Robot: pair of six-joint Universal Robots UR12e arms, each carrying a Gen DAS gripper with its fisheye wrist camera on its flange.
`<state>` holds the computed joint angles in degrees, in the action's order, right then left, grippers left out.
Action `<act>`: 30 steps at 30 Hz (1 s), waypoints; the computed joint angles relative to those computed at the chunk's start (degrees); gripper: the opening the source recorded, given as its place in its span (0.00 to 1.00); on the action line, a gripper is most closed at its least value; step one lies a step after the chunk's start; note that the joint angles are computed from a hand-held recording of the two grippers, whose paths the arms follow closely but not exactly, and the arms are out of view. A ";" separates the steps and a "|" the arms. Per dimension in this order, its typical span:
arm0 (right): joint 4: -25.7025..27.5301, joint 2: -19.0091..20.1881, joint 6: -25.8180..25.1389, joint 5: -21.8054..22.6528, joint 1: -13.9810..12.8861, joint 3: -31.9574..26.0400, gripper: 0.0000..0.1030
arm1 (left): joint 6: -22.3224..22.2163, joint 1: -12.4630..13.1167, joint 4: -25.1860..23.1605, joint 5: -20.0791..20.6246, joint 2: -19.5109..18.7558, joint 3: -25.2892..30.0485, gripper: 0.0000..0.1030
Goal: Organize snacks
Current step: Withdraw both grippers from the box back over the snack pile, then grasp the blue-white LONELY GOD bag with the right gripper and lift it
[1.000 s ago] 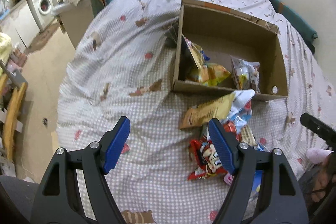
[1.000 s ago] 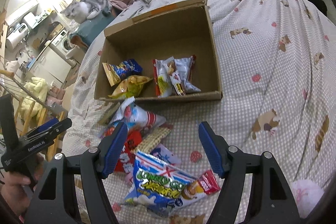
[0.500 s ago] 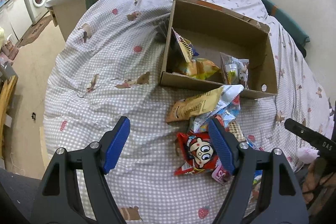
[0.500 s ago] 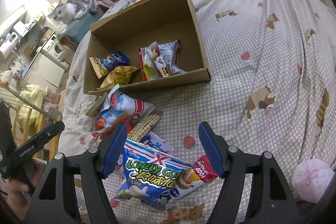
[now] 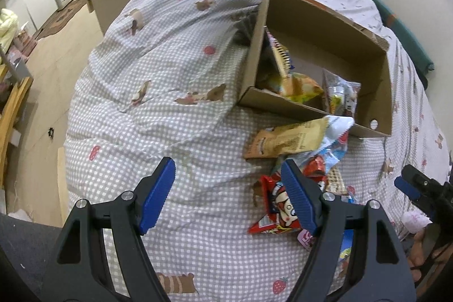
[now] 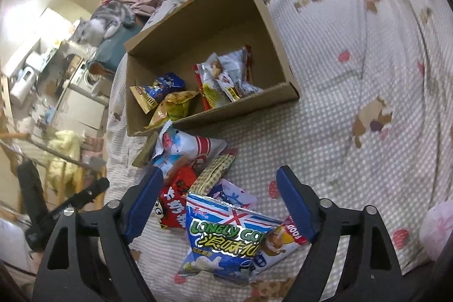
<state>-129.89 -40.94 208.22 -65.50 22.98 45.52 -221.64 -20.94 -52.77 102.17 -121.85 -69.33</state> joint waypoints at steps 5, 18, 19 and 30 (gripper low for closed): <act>5.69 2.51 3.14 6.06 -0.57 -3.21 0.84 | -2.48 0.60 -0.93 -1.85 0.09 -0.17 0.72; 28.86 4.61 -6.34 2.94 1.60 -10.03 0.90 | -3.03 1.13 -1.87 -5.77 -0.21 0.20 0.72; 29.99 4.56 -5.95 4.00 1.53 -9.76 0.90 | -2.91 1.11 -1.72 -6.12 -0.26 0.30 0.72; 37.72 8.70 -13.34 0.54 3.41 -18.34 0.59 | -0.58 0.45 -2.42 -4.55 -0.75 1.05 0.72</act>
<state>-92.17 -32.23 194.88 -64.96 26.39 27.18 -222.22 -20.48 -55.19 97.61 -122.61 -68.28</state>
